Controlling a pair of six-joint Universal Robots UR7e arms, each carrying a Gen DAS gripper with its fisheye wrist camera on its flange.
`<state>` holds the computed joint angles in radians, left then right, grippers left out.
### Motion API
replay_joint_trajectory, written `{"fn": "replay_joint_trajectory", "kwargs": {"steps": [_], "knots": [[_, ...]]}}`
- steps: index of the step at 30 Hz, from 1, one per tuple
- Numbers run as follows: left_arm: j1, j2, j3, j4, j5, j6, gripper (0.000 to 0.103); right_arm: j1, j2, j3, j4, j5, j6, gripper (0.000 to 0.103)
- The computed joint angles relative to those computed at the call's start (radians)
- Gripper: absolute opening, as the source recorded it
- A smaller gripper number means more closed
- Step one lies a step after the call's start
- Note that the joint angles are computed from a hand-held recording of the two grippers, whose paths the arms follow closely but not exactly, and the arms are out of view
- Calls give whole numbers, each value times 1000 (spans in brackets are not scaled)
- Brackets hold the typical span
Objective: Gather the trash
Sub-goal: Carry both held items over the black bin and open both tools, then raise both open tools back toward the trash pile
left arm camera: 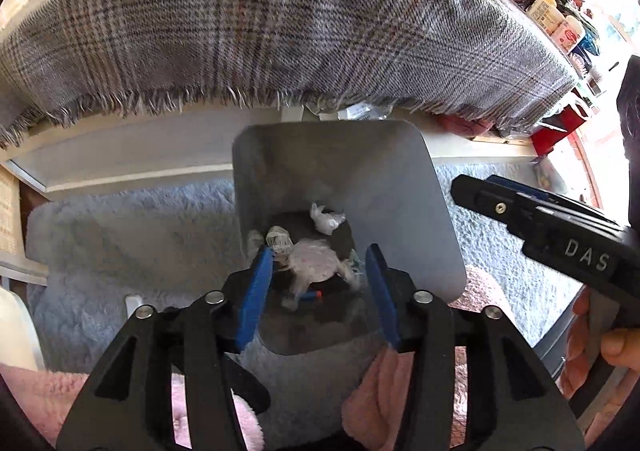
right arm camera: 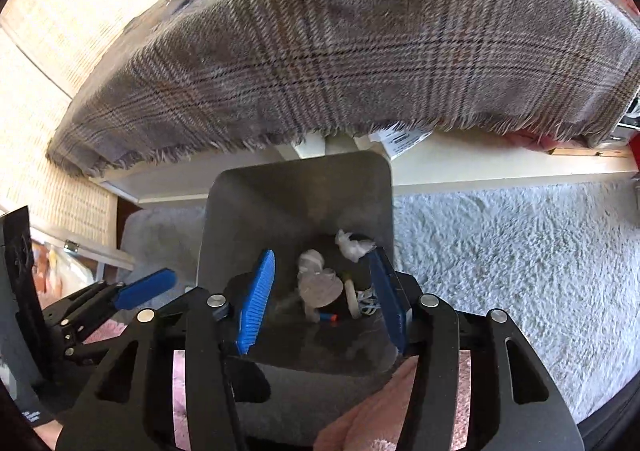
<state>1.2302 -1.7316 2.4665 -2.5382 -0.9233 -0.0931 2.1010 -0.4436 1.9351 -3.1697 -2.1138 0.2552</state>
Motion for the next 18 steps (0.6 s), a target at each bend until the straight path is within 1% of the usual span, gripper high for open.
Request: {"fn": "replay_joint_trajectory", "kwargs": {"steps": [1,2,3,4,6,8,9,11,14,18], "knots": [[-8,-3,0,2,15,0,53,1,-4,2,-8,-13,1,68],[-15,-7,0,3,27,2,57,2,-7,8,-23,-21,0,74],[-21,-10,-1,4,37,4,62,3,-14,14,-43,-28,0,88],[-28,-13,-5,5,48,8,65,3,-17,18,-59,-35,-2,97],[-36,-14,-11,1,68,7,83,6,-27,19,-75,-56,-11,99],[-40,-19,-21,-5,83,5,92,6,-38,20,-81,-74,-20,100],[-39,-22,-27,-7,81,8,95,5,-44,21,-87,-81,-22,100],[-29,-29,-49,-7,69,22,95,-2,-58,26,-106,-88,-19,100],[-24,-39,-72,-11,84,33,95,-17,-83,30,-125,-90,-10,100],[-23,-28,-122,-59,95,70,95,-25,-93,-6,-123,-104,-18,100]]}}
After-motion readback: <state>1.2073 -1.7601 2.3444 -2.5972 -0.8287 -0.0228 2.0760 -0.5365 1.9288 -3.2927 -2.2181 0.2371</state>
